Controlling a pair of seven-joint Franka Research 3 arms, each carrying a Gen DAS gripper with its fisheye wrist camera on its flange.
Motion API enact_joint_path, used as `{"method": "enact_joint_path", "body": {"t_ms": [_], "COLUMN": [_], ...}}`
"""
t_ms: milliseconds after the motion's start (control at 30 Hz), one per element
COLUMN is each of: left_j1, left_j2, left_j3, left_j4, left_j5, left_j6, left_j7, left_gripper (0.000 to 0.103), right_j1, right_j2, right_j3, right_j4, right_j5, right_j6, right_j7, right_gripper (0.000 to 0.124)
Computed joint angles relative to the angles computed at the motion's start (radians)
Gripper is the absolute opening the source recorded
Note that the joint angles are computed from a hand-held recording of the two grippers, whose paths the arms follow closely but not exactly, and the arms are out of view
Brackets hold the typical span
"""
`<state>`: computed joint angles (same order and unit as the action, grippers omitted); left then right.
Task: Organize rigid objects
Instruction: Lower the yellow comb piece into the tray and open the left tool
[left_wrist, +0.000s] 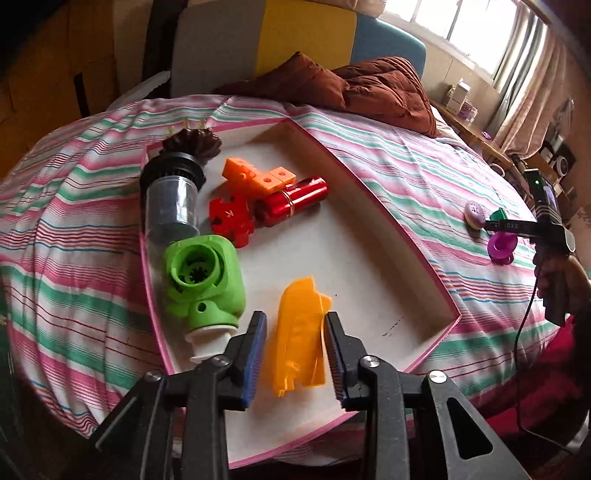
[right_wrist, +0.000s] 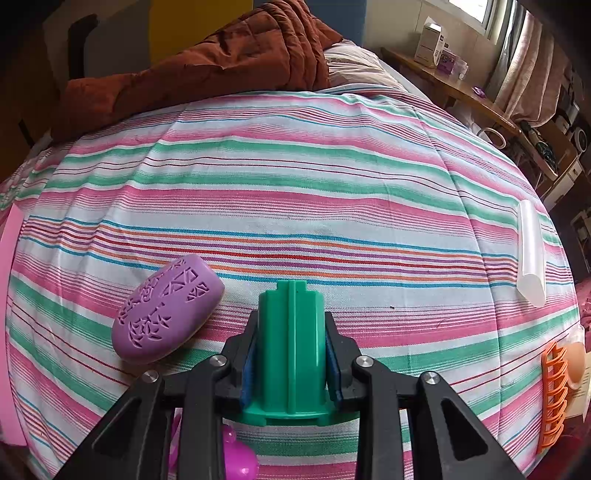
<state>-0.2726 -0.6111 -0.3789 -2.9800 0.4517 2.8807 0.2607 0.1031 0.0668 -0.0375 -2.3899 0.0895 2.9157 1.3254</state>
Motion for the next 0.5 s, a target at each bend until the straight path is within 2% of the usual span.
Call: {"method": "enact_joint_path", "body": {"t_ms": [67, 167, 300, 367, 500], "left_j1": [0.006, 0.005, 0.01, 0.01, 0.004], "left_j2": [-0.023, -0.047, -0.062, -0.08, -0.104], "left_j3": [-0.009, -0.017, -0.042, -0.04, -0.046], "left_j4": [-0.004, 0.001, 0.041, 0.044, 0.062], "left_j5": [0.005, 0.009, 0.021, 0.03, 0.047], "left_j6": [-0.004, -0.03, -0.134, -0.151, -0.221], "left_j7": [-0.011, -0.02, -0.045, -0.071, -0.104], "left_gripper": [0.045, 0.045, 0.045, 0.045, 0.045], "right_j1": [0.0, 0.0, 0.001, 0.002, -0.007], "right_j2": [-0.001, -0.001, 0.0, -0.002, -0.005], "right_j3": [0.0, 0.0, -0.002, -0.004, 0.008], "right_j4": [-0.001, -0.001, 0.0, -0.002, 0.004], "right_j5": [-0.001, -0.001, -0.009, -0.017, 0.062], "right_j6": [0.0, 0.001, 0.003, 0.004, -0.008], "right_j7": [0.001, 0.0, 0.008, 0.022, -0.007], "right_gripper": [0.03, 0.03, 0.03, 0.029, 0.029]}}
